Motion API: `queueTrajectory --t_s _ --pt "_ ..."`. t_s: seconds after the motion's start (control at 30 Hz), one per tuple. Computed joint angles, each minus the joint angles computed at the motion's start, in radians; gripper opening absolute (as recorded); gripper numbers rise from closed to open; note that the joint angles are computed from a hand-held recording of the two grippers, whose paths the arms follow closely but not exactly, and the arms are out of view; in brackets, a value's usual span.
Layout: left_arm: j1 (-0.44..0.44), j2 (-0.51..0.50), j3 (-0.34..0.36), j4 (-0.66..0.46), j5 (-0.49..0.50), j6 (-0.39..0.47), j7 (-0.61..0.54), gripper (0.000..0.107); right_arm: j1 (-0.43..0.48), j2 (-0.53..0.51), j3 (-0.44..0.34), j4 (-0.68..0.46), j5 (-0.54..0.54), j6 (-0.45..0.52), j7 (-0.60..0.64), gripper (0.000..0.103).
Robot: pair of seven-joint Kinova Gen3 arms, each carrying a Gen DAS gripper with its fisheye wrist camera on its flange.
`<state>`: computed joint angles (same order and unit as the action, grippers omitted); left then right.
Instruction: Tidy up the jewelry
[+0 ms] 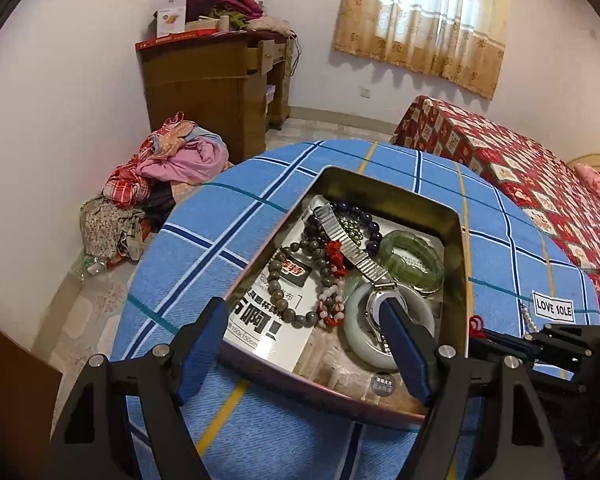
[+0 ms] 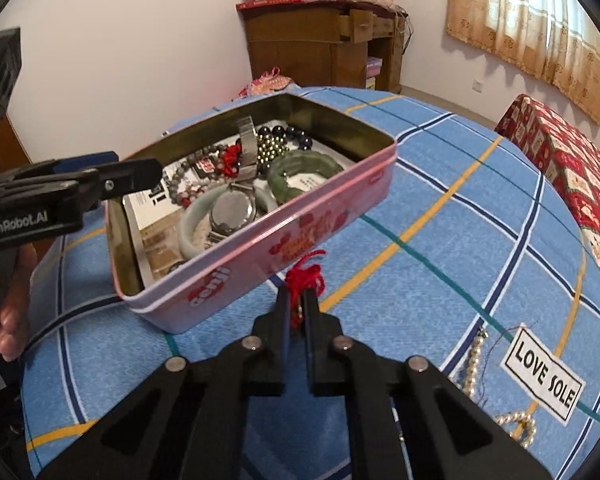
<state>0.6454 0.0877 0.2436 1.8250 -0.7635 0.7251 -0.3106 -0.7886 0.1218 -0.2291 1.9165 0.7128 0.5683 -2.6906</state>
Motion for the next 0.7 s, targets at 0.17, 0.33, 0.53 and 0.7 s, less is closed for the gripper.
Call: queueTrajectory --t_s 0.17,0.33,0.53,0.7 --pt "0.014 -0.007 0.013 -0.019 -0.017 0.011 0.003 0.078 -0.009 -0.044 0.000 0.034 0.094 -0.015 -0.127 0.008" --pt "0.039 0.008 0.030 -0.065 -0.021 0.017 -0.034 0.078 0.020 -0.101 -0.034 0.070 0.186 -0.020 -0.251 0.008" --pt "0.107 0.057 0.034 -0.142 -0.035 0.019 -0.097 0.078 0.087 -0.195 -0.112 0.134 0.256 0.033 -0.375 0.008" --pt "0.185 0.130 0.017 -0.227 -0.029 0.016 -0.152 0.078 0.141 -0.239 -0.165 0.182 0.256 0.124 -0.445 0.008"
